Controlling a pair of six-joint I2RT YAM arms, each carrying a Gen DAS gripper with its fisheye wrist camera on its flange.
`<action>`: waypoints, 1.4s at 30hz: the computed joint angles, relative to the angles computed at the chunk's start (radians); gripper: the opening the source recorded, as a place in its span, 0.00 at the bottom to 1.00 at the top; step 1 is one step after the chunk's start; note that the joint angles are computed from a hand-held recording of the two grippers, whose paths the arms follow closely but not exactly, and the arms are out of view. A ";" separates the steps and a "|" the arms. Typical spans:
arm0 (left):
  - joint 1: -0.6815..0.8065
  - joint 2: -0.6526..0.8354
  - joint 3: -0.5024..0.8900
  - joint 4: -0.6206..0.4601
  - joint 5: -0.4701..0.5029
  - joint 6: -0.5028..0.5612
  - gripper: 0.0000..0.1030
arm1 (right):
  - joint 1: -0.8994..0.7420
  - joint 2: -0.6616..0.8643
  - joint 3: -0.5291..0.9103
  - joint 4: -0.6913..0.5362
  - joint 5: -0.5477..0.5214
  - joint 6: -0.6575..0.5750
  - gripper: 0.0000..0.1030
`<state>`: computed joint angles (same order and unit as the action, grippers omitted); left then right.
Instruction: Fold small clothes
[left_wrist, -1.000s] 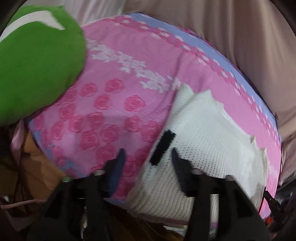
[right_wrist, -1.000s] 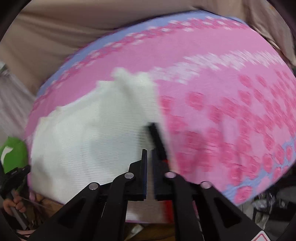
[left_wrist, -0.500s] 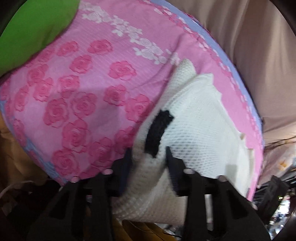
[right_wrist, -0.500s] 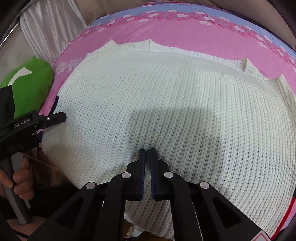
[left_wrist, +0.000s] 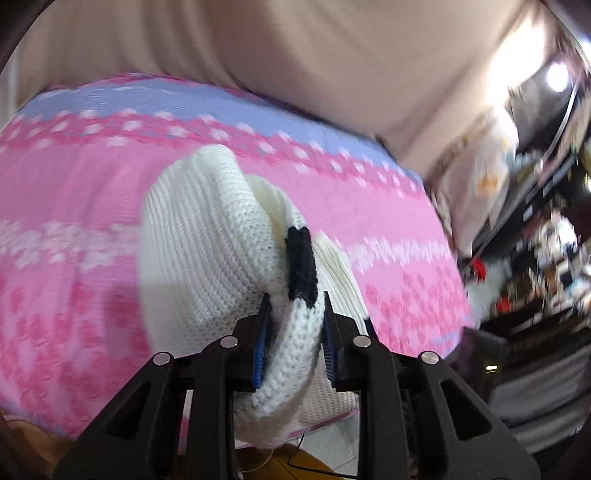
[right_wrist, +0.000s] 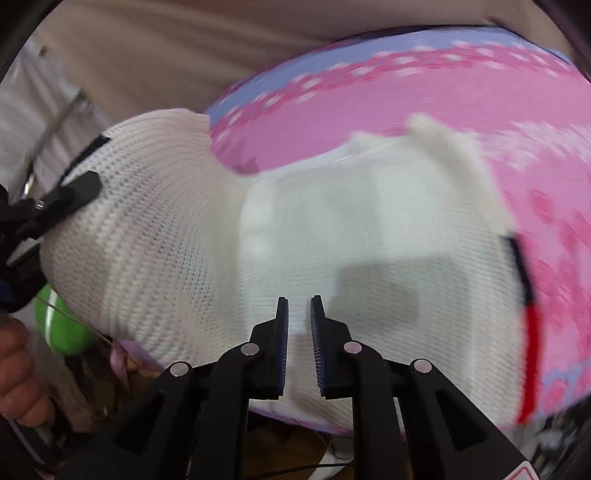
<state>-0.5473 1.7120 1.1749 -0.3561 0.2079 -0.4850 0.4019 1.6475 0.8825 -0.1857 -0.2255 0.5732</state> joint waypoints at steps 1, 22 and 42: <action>-0.029 0.057 0.037 -0.007 0.004 0.001 0.23 | -0.043 -0.063 -0.057 -0.003 0.004 0.011 0.16; 0.064 -0.140 -0.253 -0.139 -0.161 0.153 0.66 | -0.146 -0.062 0.047 -0.136 -0.037 0.041 0.74; -0.087 0.073 -0.103 -0.260 -0.114 0.324 0.61 | -0.111 0.138 0.355 -0.331 -0.120 -0.011 0.21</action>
